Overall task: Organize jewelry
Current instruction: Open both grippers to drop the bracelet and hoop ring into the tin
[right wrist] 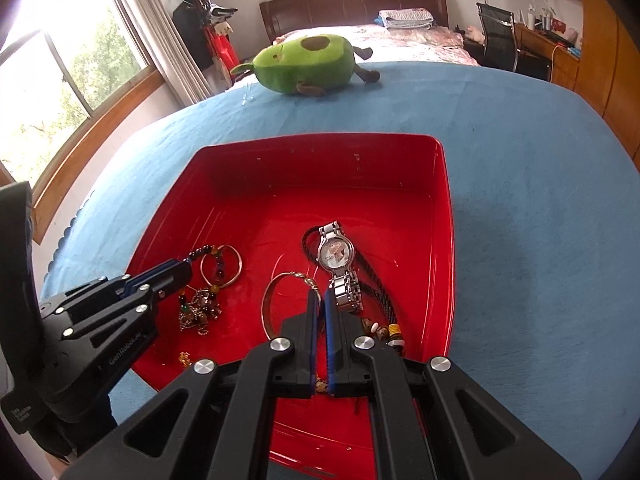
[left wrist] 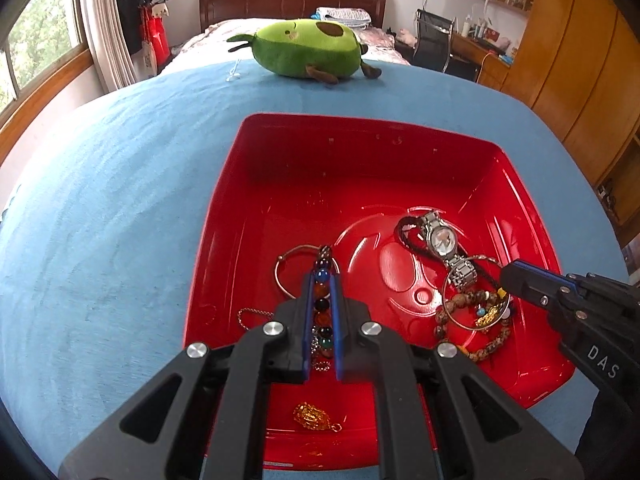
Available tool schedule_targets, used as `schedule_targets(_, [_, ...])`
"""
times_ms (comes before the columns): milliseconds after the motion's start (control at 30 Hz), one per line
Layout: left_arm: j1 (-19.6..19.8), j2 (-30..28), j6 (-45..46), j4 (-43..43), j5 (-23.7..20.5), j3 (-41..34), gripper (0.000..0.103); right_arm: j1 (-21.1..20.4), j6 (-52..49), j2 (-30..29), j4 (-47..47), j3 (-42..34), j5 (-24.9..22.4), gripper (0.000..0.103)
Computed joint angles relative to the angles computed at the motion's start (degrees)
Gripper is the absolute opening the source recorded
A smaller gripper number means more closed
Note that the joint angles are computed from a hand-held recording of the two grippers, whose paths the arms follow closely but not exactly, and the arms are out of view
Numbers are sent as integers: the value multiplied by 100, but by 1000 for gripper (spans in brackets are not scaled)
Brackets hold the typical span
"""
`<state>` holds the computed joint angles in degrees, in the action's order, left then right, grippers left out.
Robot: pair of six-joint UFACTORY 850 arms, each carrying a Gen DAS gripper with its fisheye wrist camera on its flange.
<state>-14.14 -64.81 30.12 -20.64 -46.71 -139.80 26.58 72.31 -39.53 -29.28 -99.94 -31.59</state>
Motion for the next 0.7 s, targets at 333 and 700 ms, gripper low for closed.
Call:
schedule_targets(333, [-15, -14, -190, 213, 43, 14, 29, 61, 202, 48, -240, 6, -168, 12])
schedule_targets(700, [90, 1028, 652, -703, 1150, 1566, 79, 279, 1301, 283, -1500, 183, -542, 55])
